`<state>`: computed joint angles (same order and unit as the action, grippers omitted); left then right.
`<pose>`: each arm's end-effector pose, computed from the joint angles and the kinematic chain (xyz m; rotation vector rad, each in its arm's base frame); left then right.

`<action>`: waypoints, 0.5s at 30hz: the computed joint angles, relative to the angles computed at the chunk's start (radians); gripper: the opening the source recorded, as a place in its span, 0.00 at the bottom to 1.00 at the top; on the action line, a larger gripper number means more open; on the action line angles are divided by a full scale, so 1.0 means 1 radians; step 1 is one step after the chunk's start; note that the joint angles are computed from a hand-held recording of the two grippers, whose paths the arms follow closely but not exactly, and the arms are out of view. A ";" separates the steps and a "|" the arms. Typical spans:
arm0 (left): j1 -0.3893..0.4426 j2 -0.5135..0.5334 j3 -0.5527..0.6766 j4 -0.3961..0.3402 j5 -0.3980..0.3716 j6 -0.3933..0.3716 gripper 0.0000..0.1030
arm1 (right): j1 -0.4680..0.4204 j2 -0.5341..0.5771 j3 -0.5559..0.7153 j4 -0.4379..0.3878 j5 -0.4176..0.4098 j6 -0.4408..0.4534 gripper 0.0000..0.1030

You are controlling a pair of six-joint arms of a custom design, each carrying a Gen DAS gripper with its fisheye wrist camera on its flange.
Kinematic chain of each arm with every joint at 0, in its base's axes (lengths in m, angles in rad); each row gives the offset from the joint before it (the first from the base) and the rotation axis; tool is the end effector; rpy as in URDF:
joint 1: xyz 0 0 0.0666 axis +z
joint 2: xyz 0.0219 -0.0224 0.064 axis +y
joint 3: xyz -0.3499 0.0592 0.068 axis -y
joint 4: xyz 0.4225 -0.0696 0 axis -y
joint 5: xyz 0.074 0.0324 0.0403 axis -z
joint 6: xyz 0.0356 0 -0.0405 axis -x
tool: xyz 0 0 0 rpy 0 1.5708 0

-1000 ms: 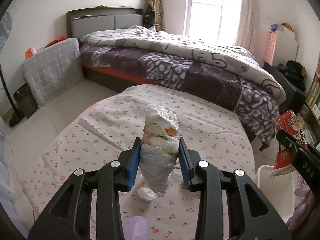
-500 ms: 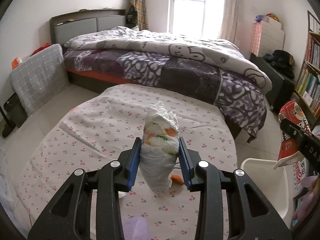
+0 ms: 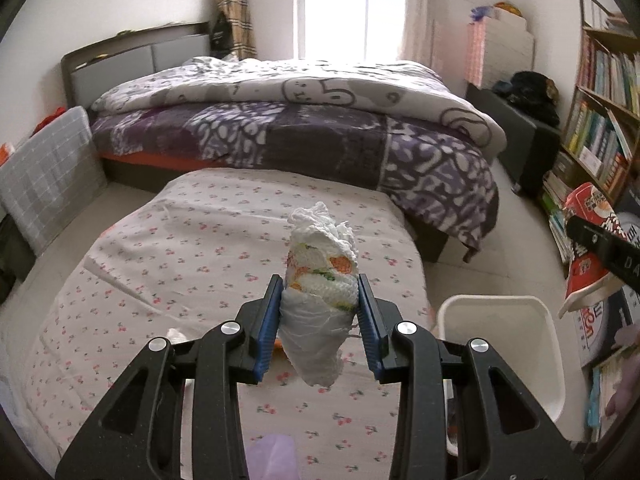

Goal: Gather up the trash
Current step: 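Carry the tissue bundle and red noodle cup toward the white bin, then open the right tool over the bin while the left tool releases the tissue bundle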

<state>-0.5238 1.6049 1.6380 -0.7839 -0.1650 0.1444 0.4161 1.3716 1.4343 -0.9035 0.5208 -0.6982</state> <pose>0.5255 -0.2972 0.4174 0.3544 2.2863 -0.1489 0.4745 0.1899 0.4352 0.5461 2.2077 -0.0545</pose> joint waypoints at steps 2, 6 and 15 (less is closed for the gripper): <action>-0.016 0.005 0.003 0.001 0.000 -0.008 0.34 | -0.015 -0.021 -0.021 -0.011 -0.004 -0.008 0.43; -0.043 0.015 0.013 -0.007 0.010 -0.017 0.34 | -0.036 -0.049 -0.047 -0.038 0.001 -0.020 0.50; -0.113 0.063 0.058 -0.034 0.041 -0.027 0.34 | -0.077 -0.136 -0.120 -0.058 0.073 -0.081 0.76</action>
